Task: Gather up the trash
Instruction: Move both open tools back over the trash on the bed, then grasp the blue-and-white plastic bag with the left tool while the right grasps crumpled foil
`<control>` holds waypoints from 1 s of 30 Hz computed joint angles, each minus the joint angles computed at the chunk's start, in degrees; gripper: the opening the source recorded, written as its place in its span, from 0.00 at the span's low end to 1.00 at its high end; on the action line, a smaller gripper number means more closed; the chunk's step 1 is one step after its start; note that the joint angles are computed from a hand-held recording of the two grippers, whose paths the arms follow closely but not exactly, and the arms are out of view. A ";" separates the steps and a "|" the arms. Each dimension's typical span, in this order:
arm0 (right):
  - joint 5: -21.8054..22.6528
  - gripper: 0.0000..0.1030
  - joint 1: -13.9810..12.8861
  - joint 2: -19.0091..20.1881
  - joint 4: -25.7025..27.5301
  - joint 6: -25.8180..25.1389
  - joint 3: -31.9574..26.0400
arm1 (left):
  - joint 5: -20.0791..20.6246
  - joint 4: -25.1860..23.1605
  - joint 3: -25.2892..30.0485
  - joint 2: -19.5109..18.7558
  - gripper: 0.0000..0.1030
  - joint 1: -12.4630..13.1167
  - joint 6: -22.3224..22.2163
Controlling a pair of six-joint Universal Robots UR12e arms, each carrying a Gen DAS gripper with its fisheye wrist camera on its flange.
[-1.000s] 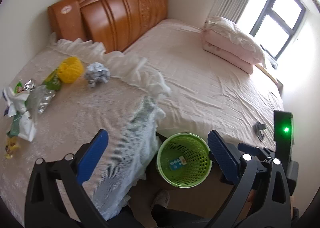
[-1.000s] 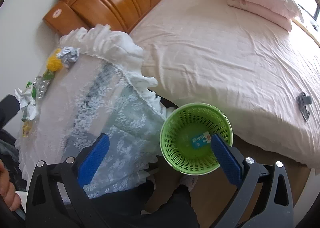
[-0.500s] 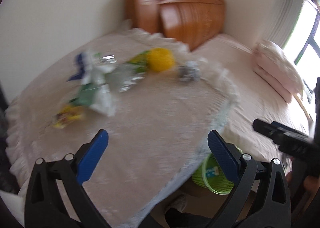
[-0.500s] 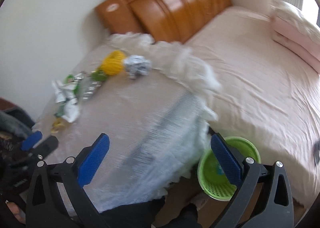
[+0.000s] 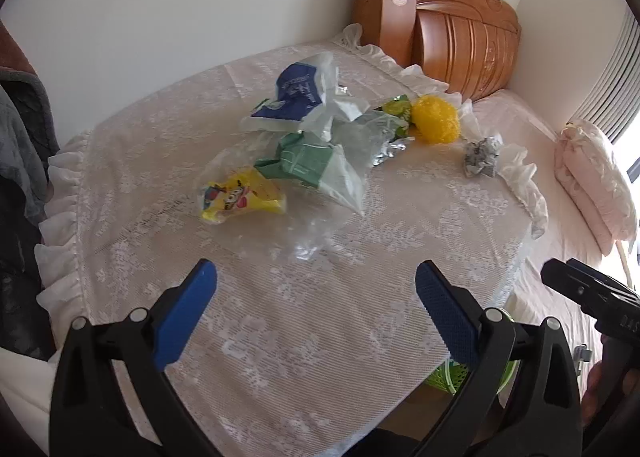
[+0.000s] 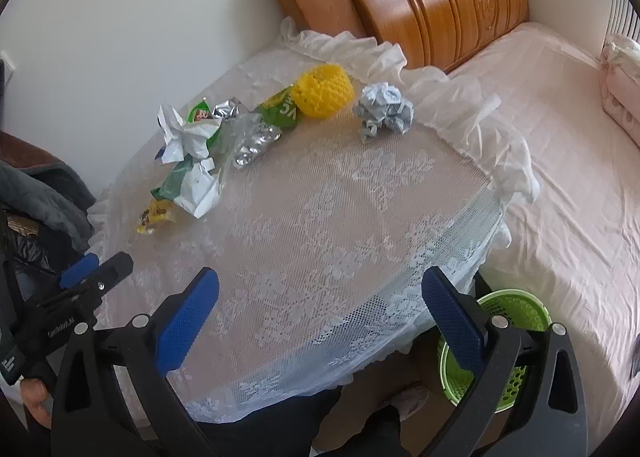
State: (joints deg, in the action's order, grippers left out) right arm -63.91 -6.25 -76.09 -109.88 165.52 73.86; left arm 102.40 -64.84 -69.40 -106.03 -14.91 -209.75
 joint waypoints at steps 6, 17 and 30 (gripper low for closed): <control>-1.47 0.98 0.31 0.16 0.58 0.25 0.09 | -0.13 0.41 -0.44 0.06 0.93 0.61 0.58; -3.67 0.98 -0.36 0.00 0.41 3.52 0.69 | 0.45 4.57 8.67 -6.73 0.93 2.41 4.86; -5.27 0.98 -1.75 0.45 1.69 7.65 0.89 | 0.08 -8.89 22.10 -16.78 0.72 4.75 -4.99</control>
State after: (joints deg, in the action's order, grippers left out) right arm -69.18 -8.00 -75.64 -108.19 173.17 74.76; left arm 102.48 -73.73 -47.30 -122.81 -10.16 -214.73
